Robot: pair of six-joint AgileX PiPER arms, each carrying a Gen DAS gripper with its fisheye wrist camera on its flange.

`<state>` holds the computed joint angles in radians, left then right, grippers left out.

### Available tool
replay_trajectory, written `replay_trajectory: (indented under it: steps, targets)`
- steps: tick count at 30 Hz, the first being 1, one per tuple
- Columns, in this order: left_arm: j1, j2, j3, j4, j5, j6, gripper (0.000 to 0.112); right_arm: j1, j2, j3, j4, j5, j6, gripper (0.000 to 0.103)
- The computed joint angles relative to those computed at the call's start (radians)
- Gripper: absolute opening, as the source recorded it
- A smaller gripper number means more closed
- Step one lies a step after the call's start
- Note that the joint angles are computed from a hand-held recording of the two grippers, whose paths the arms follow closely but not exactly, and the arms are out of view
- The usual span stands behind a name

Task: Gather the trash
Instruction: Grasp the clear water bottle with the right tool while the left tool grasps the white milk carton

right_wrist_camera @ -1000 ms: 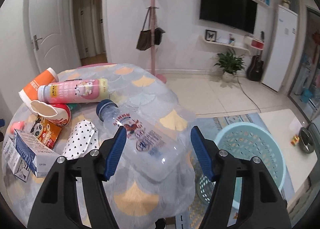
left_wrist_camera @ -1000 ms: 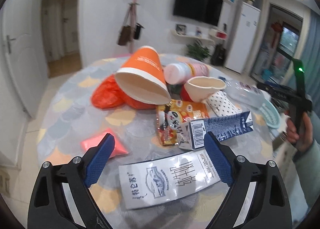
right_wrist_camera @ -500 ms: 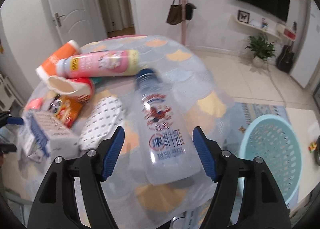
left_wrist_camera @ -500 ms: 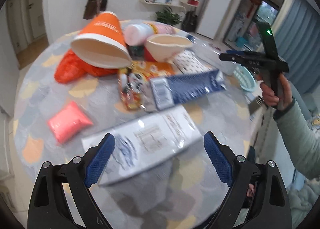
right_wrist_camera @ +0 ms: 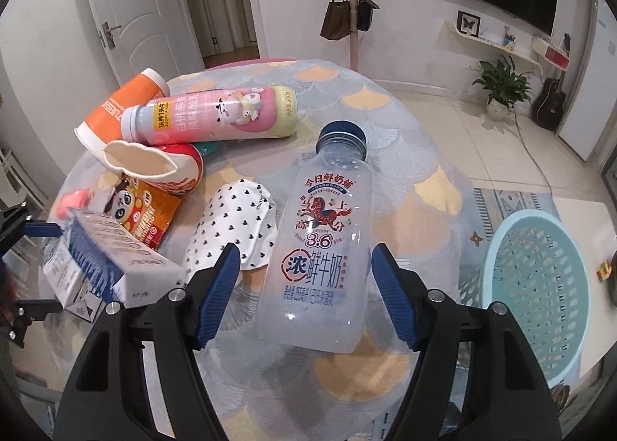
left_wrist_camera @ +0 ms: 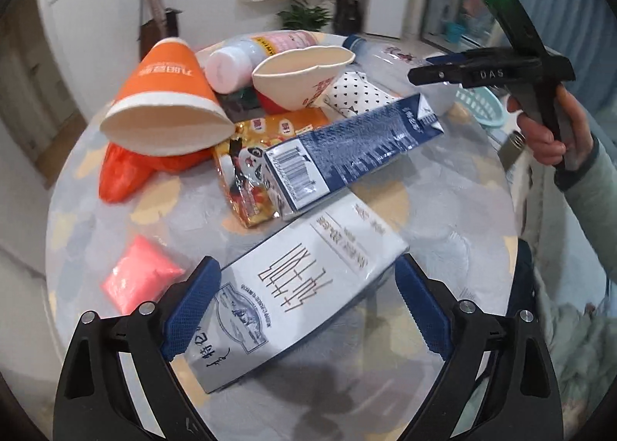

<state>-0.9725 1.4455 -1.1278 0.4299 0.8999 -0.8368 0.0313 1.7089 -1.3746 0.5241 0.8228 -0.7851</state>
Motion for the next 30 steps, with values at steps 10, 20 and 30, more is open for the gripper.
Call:
replay_trajectory:
  steps: [10,20,30]
  targets:
    - [0.073,0.093,-0.119,-0.13,0.105,0.266,0.09,0.007,0.052,-0.046,-0.003,0.04,0.034,0.067]
    - [0.003,0.06,-0.078,-0.154,0.097,-0.017,0.064,-0.029,0.013,0.0,0.01,0.035,-0.004,0.062]
    - [-0.146,0.196,-0.143,0.055,0.145,-0.47,0.065,0.019,0.087,-0.106,-0.105,0.05,0.174,0.063]
